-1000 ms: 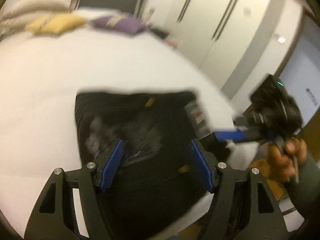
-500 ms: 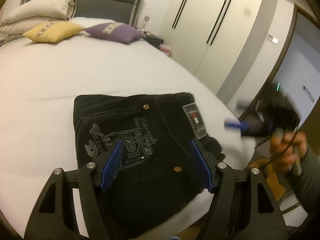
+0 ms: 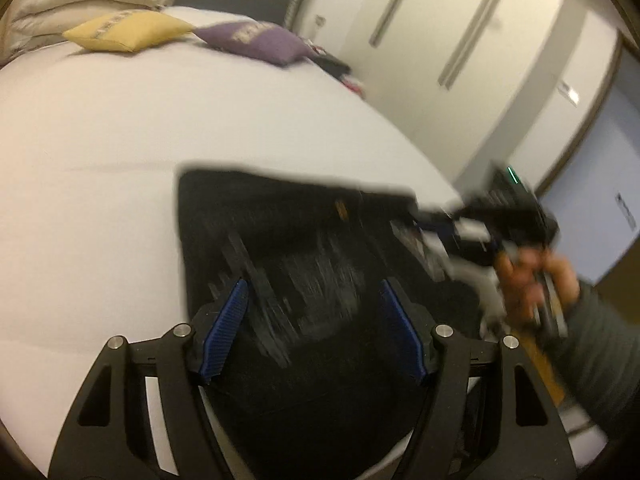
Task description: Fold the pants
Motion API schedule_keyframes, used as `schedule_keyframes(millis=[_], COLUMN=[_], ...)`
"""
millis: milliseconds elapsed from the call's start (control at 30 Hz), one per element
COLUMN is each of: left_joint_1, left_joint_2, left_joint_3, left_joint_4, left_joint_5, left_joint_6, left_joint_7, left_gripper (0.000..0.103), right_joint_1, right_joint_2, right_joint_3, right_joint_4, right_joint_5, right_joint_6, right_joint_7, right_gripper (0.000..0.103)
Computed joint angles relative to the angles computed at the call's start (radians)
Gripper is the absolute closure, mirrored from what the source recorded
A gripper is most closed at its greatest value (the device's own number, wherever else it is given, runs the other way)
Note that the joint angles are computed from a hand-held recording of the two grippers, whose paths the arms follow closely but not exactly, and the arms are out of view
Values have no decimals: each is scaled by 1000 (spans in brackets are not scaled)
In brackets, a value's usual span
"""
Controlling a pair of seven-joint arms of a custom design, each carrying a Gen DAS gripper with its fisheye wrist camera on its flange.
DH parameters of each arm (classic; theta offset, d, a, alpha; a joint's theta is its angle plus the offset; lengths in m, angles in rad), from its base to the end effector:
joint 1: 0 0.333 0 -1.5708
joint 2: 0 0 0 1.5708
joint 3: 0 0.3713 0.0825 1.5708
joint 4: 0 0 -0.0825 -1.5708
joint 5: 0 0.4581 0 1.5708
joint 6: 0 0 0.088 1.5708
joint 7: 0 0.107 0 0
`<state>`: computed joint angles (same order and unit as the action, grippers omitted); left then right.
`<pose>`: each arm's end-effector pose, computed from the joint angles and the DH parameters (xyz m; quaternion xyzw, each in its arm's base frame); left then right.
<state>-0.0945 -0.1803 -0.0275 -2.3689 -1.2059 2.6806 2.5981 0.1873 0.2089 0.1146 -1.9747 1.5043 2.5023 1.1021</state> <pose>0.5517 -0.0386 0.4460 -0.5886 0.6919 -0.4121 0.0710 0.6649 0.1964 0.4046 -0.4716 0.7191 0.2367 0.4522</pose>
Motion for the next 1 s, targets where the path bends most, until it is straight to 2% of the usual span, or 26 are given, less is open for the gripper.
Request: schedule_keyframes(millis=[33,67,133,200,267,333,367,400,433,467,500,600,633,667,700,733,800,867,933,1000], left_joint_1=[7,18,39,57,78,86,92,100,106,115,123,136,142,137,130,119,95,62,38,18], left_joint_2=[25,43,119,181,271,321,318,315,310,304,297,261,230,209,181,150,96,29,-39,-52], left_joint_3=[8,10,-14,-31,-49,-64,-78,-96,-108,-119,-128,-140,-144,-140,-133,-124,-94,-70,-60,-54], left_joint_4=[43,73,161,226,302,321,303,287,277,273,269,239,220,208,185,160,125,58,-11,-57], left_joint_5=[6,32,180,247,332,444,452,443,461,473,473,439,372,338,300,271,217,177,229,294], left_joint_6=[-15,-35,-35,-49,-88,-73,-45,-5,17,25,29,66,70,68,73,80,46,23,18,10], left_joint_7=[-17,-38,-134,-174,-274,-371,-367,-341,-345,-350,-349,-348,-310,-287,-253,-233,-214,-178,-205,-222], left_gripper=[36,36,36,36,36,36,36,36,36,36,36,36,36,36,36,36,36,36,36,36], right_joint_1=[4,2,7,20,33,48,78,72,32,25,20,44,54,69,88,73,70,67,74,83], right_joint_2=[-25,-47,-68,-69,-46,-13,10,17,25,14,-7,-72,-93,-123,-136,-148,-149,-125,-109,-83], right_joint_3=[1,3,5,4,5,2,-23,-25,8,6,5,-5,-10,-18,-37,-21,-11,-6,2,10], right_joint_4=[-16,-28,-30,-11,19,36,36,22,9,-15,-36,-74,-88,-112,-118,-121,-80,-26,-7,-3], right_joint_5=[8,55,141,150,125,39,-58,-86,-43,-1,6,-115,-175,-281,-338,-326,-140,11,65,79], right_joint_6=[26,27,-23,-71,-105,-68,-30,-30,-30,-34,-24,80,127,198,226,232,190,61,-33,-82], right_joint_7=[4,-41,-138,-184,-190,-115,-6,44,31,15,9,68,116,210,263,246,59,-106,-199,-232], right_gripper=[53,44,42,36,35,33,39,51,73,78,76,54,40,39,39,39,39,38,38,36])
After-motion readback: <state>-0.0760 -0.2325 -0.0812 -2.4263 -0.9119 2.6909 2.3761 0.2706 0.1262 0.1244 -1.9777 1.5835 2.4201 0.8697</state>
